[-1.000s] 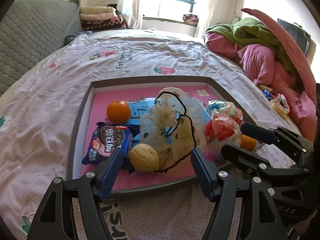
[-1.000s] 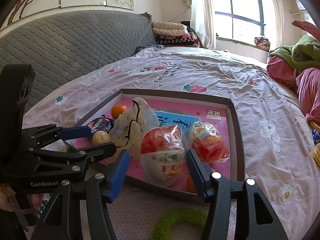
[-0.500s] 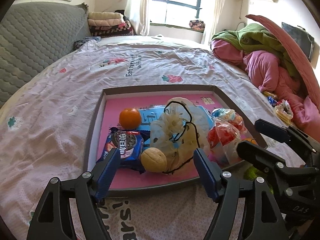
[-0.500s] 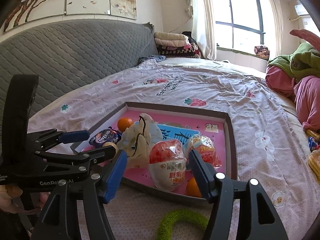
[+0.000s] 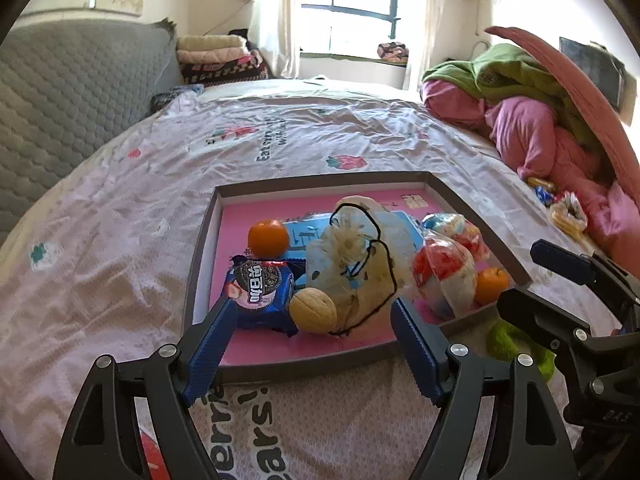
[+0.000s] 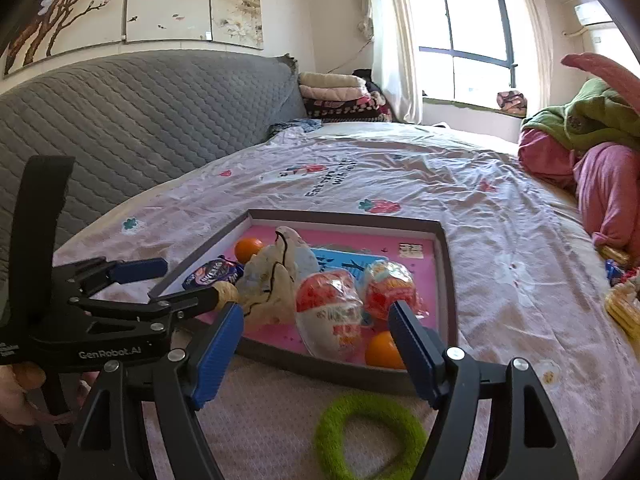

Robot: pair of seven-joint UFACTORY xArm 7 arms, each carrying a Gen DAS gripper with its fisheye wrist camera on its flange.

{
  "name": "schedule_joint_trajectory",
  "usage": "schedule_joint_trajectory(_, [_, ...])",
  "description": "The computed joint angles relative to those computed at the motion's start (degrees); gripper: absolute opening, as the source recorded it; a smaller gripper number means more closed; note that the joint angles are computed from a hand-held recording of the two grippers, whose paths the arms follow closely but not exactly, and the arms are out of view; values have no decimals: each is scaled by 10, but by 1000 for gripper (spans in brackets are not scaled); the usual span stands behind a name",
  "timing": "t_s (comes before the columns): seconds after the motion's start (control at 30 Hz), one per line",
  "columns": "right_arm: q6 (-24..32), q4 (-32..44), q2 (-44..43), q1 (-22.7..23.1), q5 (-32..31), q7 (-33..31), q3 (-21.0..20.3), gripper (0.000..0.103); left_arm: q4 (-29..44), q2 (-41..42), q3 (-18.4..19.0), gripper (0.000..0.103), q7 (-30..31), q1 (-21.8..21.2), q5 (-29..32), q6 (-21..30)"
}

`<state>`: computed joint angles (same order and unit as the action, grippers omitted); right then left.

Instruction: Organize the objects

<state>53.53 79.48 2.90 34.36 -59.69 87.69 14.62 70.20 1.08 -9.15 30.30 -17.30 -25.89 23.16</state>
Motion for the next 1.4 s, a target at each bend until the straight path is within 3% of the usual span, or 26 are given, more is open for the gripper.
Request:
schedule_joint_trajectory(0.43, [45,-20,-14,10,-8,59,18,75,-76,-49,15,80,-19,-3,28,-30])
schedule_joint_trajectory(1.07, [116,-23,-8,50,-16,86,37,75,-134,-96,43,80,-1,-13,-18,-29])
schedule_joint_trajectory(1.4, [154,-14,-1,73,-10,103,40,75,-169,-122,46,80,-45,-6,30,-37])
